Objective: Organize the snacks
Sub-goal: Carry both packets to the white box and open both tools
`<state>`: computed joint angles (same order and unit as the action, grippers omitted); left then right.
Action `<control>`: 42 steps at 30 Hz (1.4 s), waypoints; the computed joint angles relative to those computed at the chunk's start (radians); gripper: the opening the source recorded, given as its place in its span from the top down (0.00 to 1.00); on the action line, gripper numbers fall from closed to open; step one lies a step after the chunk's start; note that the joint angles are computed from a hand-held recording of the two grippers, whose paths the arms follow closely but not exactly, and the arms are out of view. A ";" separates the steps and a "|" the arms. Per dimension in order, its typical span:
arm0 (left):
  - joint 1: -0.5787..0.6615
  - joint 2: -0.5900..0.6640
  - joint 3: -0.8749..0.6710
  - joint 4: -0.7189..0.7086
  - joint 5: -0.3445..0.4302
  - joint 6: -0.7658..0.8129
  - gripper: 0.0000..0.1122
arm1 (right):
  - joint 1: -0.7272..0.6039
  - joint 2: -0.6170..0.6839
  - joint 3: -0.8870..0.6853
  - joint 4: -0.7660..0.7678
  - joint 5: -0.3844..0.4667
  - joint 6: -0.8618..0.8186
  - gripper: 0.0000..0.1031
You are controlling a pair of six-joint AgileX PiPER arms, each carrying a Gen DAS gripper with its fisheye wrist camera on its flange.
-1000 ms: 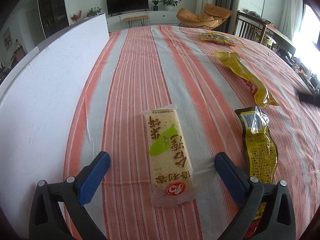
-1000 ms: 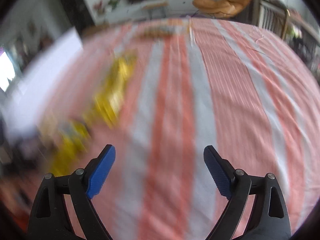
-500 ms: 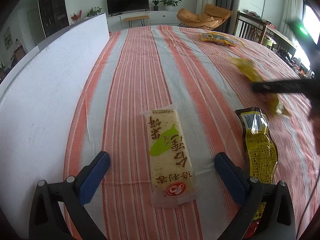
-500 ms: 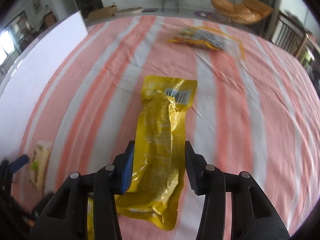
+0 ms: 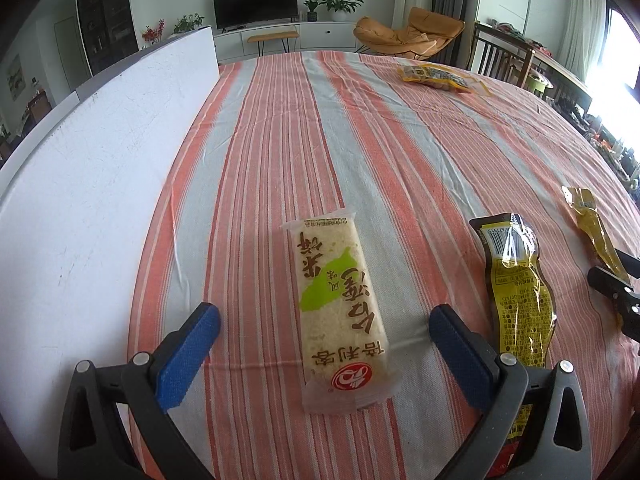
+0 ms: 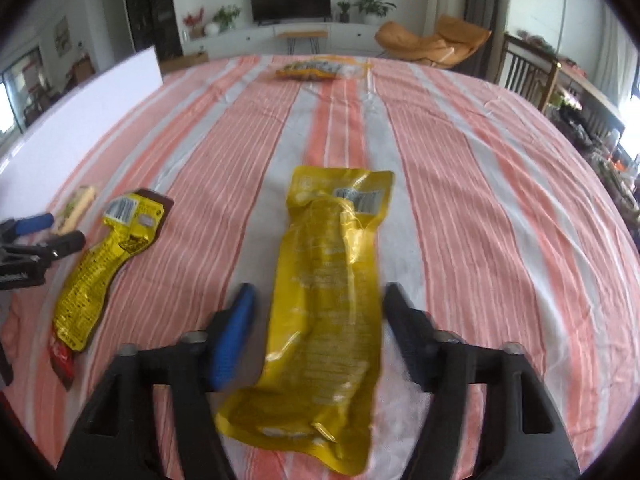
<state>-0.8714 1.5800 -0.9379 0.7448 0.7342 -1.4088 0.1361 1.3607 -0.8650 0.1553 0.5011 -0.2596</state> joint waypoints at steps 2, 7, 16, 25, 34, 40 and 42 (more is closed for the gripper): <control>0.003 -0.001 0.001 0.000 -0.006 0.001 0.08 | 0.016 0.011 -0.022 -0.071 0.014 0.088 0.22; 0.008 -0.007 0.005 -0.011 -0.019 0.016 0.08 | -0.026 0.023 -0.022 0.056 0.015 -0.044 0.19; -0.003 0.029 -0.119 -0.169 0.069 0.202 0.58 | -0.036 0.017 -0.002 0.087 0.006 -0.080 0.18; -0.095 -0.080 -0.056 -0.149 -0.009 0.072 0.72 | -0.202 -0.030 -0.025 0.309 0.216 -0.216 0.59; 0.009 -0.473 0.027 -0.212 0.011 0.124 0.71 | -0.296 -0.028 -0.160 0.778 0.627 -0.240 0.59; 0.418 -0.667 -0.060 -0.334 0.292 0.527 0.71 | 0.296 0.165 -0.629 0.729 0.506 0.063 0.58; 0.618 -0.670 -0.080 -0.389 0.334 0.693 0.60 | 0.479 0.289 -0.829 0.632 0.417 0.178 0.55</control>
<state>-0.2532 0.9098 -1.0183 0.3557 1.0685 -0.7157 0.6148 1.6500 -1.6944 0.7871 0.9179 -0.0821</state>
